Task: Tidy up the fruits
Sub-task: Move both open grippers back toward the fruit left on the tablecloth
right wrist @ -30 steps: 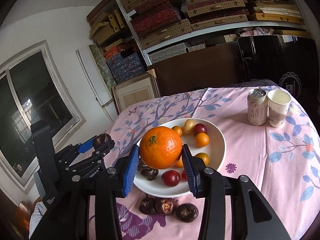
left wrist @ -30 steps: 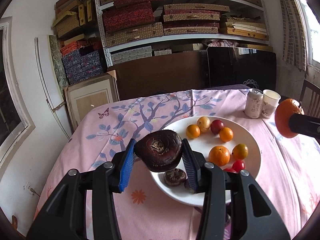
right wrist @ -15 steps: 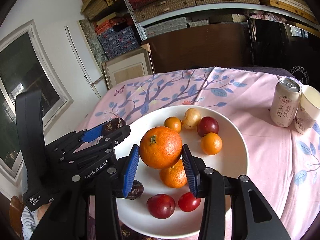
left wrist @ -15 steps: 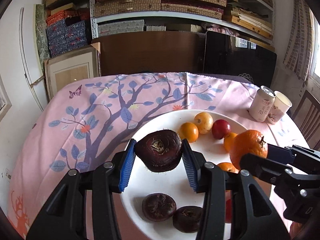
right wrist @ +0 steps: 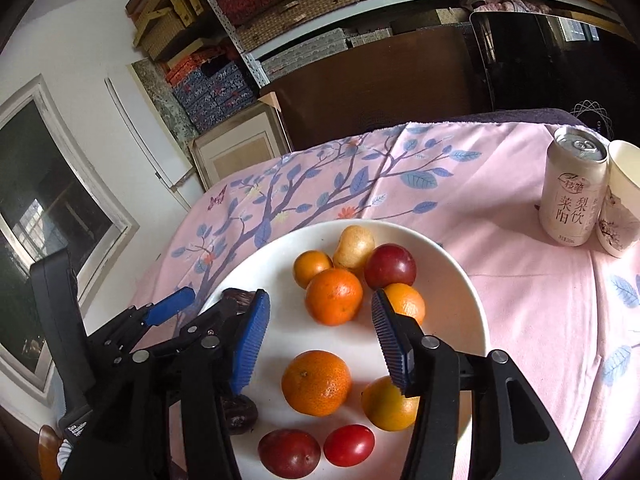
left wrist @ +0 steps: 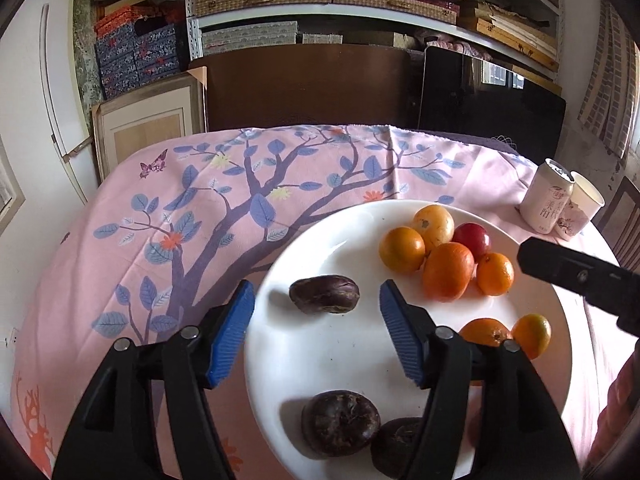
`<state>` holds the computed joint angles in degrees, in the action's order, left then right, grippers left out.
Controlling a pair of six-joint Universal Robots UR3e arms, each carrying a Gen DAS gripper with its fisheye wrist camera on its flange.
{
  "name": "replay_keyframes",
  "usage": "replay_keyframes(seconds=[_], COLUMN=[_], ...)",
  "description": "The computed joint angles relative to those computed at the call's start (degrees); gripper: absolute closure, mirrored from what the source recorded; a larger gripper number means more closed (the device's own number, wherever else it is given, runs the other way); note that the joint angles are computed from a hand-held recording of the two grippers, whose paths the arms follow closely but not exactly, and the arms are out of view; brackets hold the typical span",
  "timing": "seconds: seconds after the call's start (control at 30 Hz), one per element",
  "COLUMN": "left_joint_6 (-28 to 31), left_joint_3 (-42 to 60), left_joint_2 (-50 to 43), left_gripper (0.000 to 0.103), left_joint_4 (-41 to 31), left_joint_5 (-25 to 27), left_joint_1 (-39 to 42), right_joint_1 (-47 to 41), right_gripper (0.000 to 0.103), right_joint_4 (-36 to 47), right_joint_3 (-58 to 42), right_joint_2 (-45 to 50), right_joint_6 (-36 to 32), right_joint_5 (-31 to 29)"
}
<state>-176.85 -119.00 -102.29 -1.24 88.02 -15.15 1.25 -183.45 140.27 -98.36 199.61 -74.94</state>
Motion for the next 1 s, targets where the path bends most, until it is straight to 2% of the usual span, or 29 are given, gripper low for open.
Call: replay_keyframes(seconds=[0.1, 0.27, 0.37, 0.43, 0.57, 0.67, 0.77, 0.93, 1.0], left_joint_6=[-0.3, 0.0, 0.1, -0.3, -0.5, -1.0, -1.8, -3.8, -4.4], left_joint_3=[-0.9, -1.3, -2.0, -3.0, -6.8, -12.4, -18.5, -25.0, -26.9], left_joint_2=[1.8, 3.7, 5.0, 6.7, 12.0, 15.9, 20.5, 25.9, 27.7], left_gripper=[0.032, 0.032, 0.030, 0.025, 0.024, 0.020, 0.020, 0.019, 0.015], left_joint_4=[0.5, 0.7, 0.7, 0.5, 0.5, 3.7, 5.2, 8.1, 9.1], left_joint_5=[-0.2, 1.5, 3.4, 4.4, 5.8, 10.1, 11.5, 16.2, 18.2], left_joint_1=[0.3, -1.0, -2.5, -3.3, -5.1, -7.6, -8.8, -13.3, -15.5], right_joint_1=[-0.6, 0.1, 5.4, 10.1, 15.6, 19.8, 24.8, 36.5, 40.3], right_gripper=[0.048, 0.046, 0.042, 0.040, 0.040, 0.039, 0.039, 0.035, 0.034], right_joint_4=[1.9, 5.0, 5.3, 5.2, 7.1, 8.8, 9.9, 7.5, 5.7], right_joint_3=[1.0, 1.0, -0.9, -2.2, -4.4, -4.7, -4.3, -1.3, 1.6], right_joint_2=[-5.3, -12.8, -13.9, -13.5, -13.5, -14.8, -15.9, -14.2, -13.6], right_joint_6=[-0.5, -0.6, -0.7, -0.2, 0.7, 2.0, 4.2, 9.5, 11.9], right_joint_5=[0.1, 0.0, -6.0, -11.1, -15.1, -18.6, -22.7, -34.2, -38.0])
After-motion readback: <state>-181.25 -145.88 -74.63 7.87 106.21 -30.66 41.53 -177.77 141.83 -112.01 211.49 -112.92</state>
